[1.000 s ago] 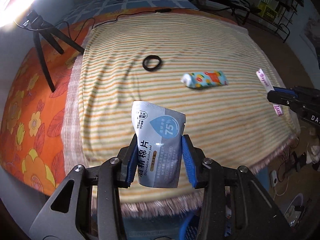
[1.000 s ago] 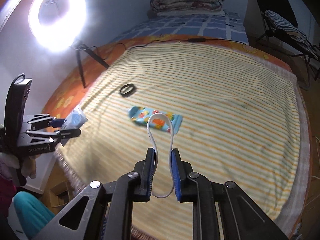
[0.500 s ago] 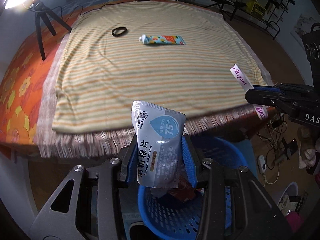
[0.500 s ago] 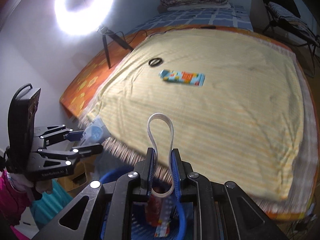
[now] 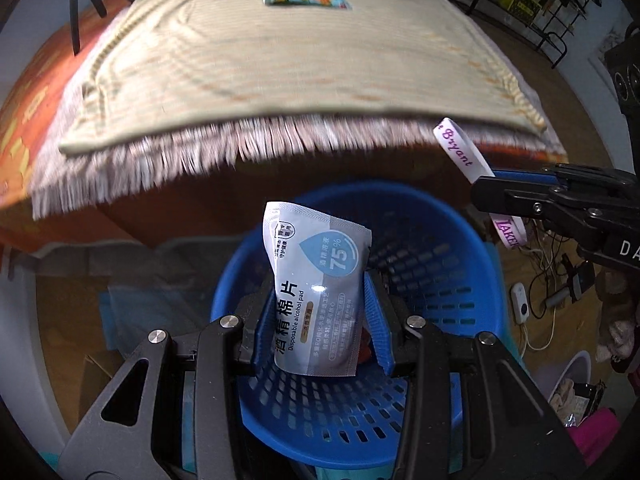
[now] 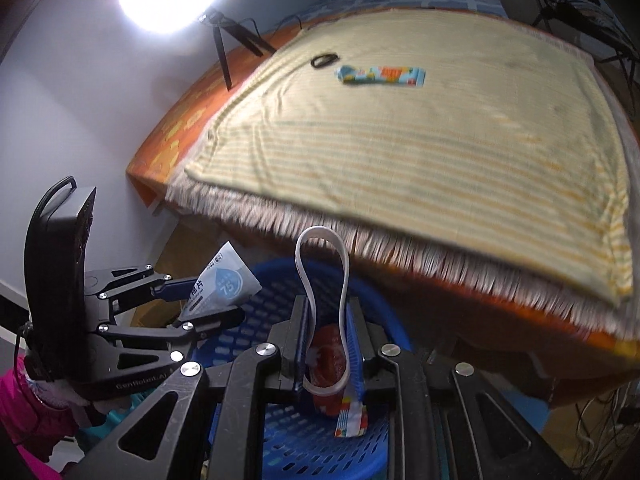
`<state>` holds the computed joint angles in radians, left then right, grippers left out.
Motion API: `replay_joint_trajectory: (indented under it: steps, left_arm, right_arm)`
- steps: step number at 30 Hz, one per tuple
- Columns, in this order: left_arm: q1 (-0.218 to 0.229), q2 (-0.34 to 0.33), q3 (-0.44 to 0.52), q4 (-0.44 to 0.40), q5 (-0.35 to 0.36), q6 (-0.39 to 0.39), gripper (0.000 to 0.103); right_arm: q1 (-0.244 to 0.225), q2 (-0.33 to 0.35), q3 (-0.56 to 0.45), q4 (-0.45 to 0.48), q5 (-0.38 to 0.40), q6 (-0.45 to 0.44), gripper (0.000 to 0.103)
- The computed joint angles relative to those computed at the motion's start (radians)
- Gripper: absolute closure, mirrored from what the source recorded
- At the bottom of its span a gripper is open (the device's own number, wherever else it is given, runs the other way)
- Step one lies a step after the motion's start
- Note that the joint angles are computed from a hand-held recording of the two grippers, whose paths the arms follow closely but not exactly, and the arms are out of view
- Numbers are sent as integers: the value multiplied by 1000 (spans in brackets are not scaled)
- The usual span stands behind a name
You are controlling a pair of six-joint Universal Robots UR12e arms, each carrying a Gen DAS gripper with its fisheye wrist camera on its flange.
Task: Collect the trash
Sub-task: 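Carry packet and wristband over the wastebasket and open both tools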
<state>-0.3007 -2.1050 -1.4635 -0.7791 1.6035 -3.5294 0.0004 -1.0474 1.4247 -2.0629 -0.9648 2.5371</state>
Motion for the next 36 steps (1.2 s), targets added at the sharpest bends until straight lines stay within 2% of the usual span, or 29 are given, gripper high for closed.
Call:
replay_joint_trajectory:
  steps: [14,25,27,31,33,36]
  left_arm:
    - [-8,-14,-25,-50,-22,-62,61]
    - [-9,-21,-33,-75,-32,-70,60]
    - [-10,-23,-32,-78,-28,-71,57]
    - [-13,-27,-29,-81,-20,-80,42]
    - [-13,-28,-29,-81,-20,-82,42]
    - [-13,-29,-27,-89,-23,-84,42]
  right_arm:
    - [5,4,33,36,-30,-1,80]
    - [8,14,39,46,-55,9,76]
    - [10,16,40,44,-60,12,73]
    - [10,19,41,45,-65,23,66]
    - [11,20,40,46,-70,33,55]
    - [10,22,41,39,-77,51,47]
